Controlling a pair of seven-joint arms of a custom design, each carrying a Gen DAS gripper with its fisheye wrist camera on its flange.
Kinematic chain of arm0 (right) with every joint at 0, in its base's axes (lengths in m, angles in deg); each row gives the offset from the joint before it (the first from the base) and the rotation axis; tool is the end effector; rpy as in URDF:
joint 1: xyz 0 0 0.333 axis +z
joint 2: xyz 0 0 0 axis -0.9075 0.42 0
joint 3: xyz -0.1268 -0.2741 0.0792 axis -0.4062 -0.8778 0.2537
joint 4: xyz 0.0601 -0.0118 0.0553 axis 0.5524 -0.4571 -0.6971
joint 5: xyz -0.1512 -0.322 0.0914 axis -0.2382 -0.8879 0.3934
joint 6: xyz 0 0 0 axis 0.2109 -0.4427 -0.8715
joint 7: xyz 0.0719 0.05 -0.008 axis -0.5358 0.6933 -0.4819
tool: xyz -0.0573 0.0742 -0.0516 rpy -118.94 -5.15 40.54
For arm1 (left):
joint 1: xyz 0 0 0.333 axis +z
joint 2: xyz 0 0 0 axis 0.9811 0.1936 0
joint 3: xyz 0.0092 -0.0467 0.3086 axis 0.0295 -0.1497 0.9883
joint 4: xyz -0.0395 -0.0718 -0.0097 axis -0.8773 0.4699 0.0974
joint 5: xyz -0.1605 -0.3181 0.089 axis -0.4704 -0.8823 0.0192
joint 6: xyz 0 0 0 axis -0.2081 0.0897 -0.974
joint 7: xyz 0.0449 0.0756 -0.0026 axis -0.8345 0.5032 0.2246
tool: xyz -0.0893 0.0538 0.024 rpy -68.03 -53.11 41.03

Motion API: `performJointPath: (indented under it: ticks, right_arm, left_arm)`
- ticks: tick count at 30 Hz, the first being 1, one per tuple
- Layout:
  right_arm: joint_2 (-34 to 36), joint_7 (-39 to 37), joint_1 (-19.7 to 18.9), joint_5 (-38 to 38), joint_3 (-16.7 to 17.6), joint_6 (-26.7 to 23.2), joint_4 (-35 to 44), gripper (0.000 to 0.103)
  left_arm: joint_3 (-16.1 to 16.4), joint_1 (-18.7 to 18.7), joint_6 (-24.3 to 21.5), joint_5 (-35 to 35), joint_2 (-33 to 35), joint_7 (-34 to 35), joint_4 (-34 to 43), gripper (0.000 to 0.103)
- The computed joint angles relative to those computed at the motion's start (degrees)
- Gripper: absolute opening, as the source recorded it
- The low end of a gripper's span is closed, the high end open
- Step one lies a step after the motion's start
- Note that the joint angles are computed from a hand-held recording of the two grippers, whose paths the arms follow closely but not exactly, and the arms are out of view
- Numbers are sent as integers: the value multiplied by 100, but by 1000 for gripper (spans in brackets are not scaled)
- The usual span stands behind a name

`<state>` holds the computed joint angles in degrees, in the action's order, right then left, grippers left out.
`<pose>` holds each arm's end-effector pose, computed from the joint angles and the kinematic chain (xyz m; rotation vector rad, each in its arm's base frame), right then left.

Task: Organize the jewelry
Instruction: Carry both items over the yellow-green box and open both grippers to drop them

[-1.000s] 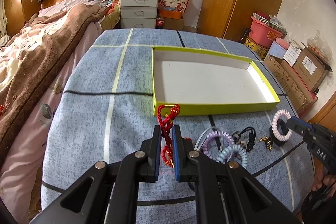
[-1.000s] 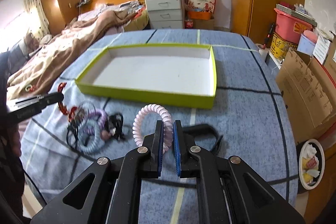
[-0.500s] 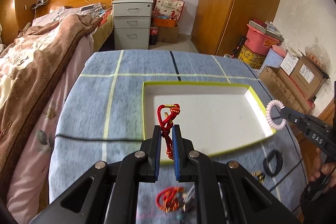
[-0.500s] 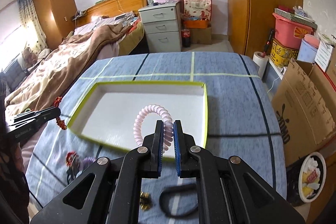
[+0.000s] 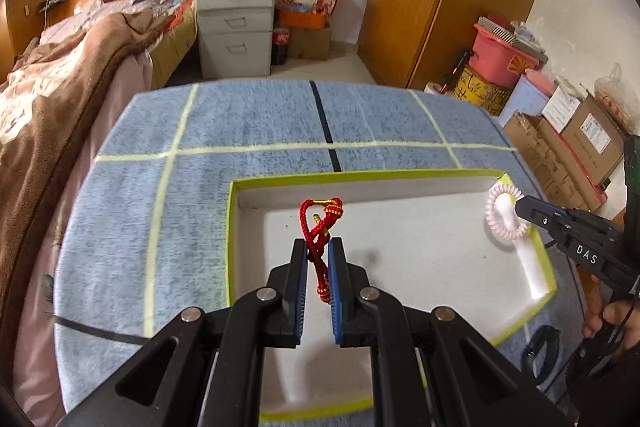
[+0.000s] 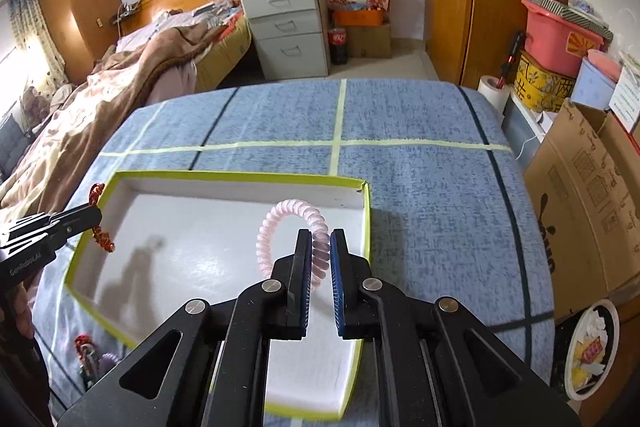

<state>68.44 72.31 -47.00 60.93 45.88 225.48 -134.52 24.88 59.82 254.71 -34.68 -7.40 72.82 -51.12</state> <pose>0.4519 0.0906 0.3882 -1.9216 1.6392 -0.4349 0.4066 -0.3275 0.3944 -1.8585 1.9805 -0.8225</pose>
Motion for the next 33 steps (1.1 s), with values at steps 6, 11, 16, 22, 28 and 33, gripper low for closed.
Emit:
performJointPath:
  ticks: [6,11,16,22,28,33]
  right_arm:
    - [279,147,-167,-270,102,-71,185,10]
    - [405,539,-347,-791,217,-94,226,10]
    - [450,572,-368,-887,236,-95,239,10]
    - [508,1370,-552,-1918,298,-34,233,10]
    - [479,1391,-506,-1854,277,47,180,11]
    - [399,529,-235,-835,167,45,183,23]
  left_arm:
    - [64,-59,-72,-210,322,193,212,11]
    - [108,-122,-130,-399,438,365,277,11]
    - [143,-134,-105,-605,516,493,300,11]
    - [192,-166,-146,-637,566,528,348,12]
    - [206,-161,-131,-696,548,580,328,22]
    - [216,-178,-92,-613,479,483,274,36]
